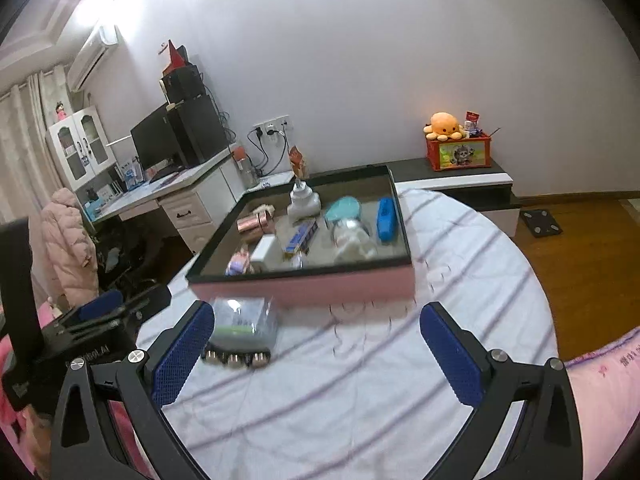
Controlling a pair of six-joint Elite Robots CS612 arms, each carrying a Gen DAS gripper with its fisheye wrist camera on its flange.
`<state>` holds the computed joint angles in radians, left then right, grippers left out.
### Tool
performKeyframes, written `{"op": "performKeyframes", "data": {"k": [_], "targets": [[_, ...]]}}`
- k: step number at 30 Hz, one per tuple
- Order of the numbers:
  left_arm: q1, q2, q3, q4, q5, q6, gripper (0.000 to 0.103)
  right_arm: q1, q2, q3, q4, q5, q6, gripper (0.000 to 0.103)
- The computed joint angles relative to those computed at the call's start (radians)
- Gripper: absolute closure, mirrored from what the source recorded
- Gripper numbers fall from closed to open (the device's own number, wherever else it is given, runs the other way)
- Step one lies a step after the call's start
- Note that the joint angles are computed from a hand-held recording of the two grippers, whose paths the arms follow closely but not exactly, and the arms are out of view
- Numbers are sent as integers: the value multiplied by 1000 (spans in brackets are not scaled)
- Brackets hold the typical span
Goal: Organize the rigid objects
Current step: 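Withdraw both tools from the box toward the clip and clear case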
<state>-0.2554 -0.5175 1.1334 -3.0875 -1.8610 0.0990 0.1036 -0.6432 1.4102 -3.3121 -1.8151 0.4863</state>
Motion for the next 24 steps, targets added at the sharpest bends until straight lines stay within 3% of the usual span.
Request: {"op": "performKeyframes", "data": {"k": [13, 24], "targets": [[10, -54, 146, -74, -3, 16, 0, 26, -22, 95, -64, 13, 18, 0], [15, -57, 154, -79, -2, 10, 0, 35, -24, 94, -55, 10, 8, 0]]}}
